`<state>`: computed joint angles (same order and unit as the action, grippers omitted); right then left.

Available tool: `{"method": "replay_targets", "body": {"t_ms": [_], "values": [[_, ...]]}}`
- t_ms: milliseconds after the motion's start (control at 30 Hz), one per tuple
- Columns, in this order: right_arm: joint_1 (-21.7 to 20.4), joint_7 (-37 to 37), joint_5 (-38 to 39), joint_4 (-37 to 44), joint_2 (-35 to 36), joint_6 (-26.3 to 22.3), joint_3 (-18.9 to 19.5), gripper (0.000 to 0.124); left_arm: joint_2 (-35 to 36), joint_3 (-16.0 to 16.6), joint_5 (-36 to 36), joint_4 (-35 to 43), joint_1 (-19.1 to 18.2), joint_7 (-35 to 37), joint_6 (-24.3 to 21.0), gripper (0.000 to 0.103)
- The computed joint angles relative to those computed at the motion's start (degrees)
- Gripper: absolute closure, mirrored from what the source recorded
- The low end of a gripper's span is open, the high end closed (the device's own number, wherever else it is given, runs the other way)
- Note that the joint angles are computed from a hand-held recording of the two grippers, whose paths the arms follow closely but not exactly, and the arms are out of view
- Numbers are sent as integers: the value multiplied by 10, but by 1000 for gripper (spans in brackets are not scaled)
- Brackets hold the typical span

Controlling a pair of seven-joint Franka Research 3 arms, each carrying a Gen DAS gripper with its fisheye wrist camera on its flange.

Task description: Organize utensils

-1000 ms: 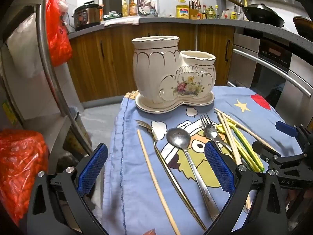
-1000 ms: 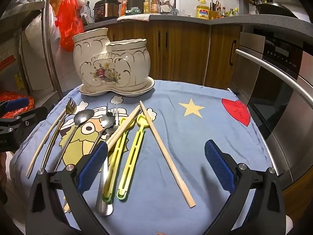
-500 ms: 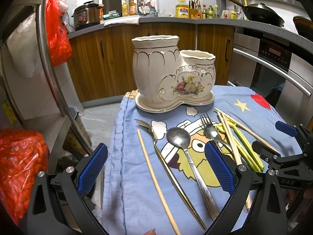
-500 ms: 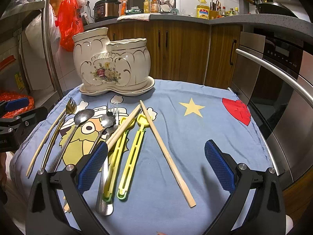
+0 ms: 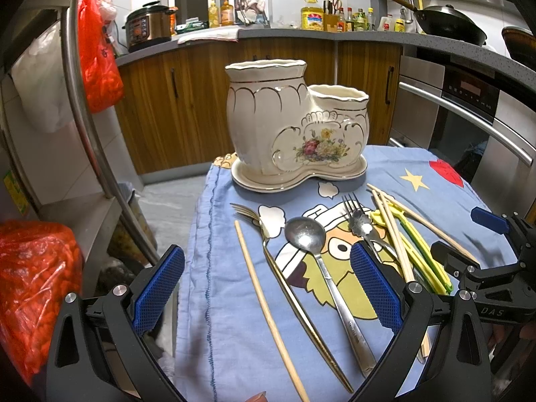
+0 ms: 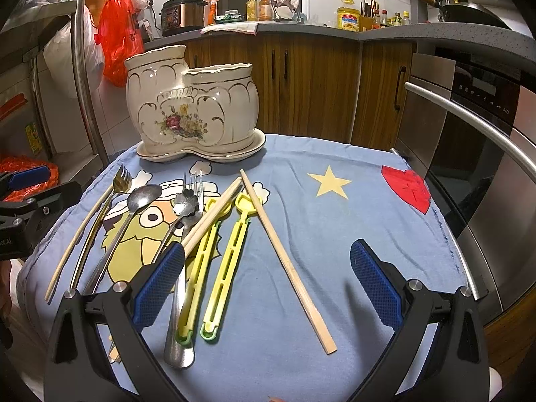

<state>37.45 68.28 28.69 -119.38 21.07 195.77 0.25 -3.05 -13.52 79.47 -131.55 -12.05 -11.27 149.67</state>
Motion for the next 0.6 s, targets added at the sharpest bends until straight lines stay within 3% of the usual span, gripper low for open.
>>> {"method": "replay_targets", "body": {"t_ms": [600], "values": [[2,1,-2,2,0,-7,-4,26,-1,-1,-5,0,-1,3,-1,5]]}}
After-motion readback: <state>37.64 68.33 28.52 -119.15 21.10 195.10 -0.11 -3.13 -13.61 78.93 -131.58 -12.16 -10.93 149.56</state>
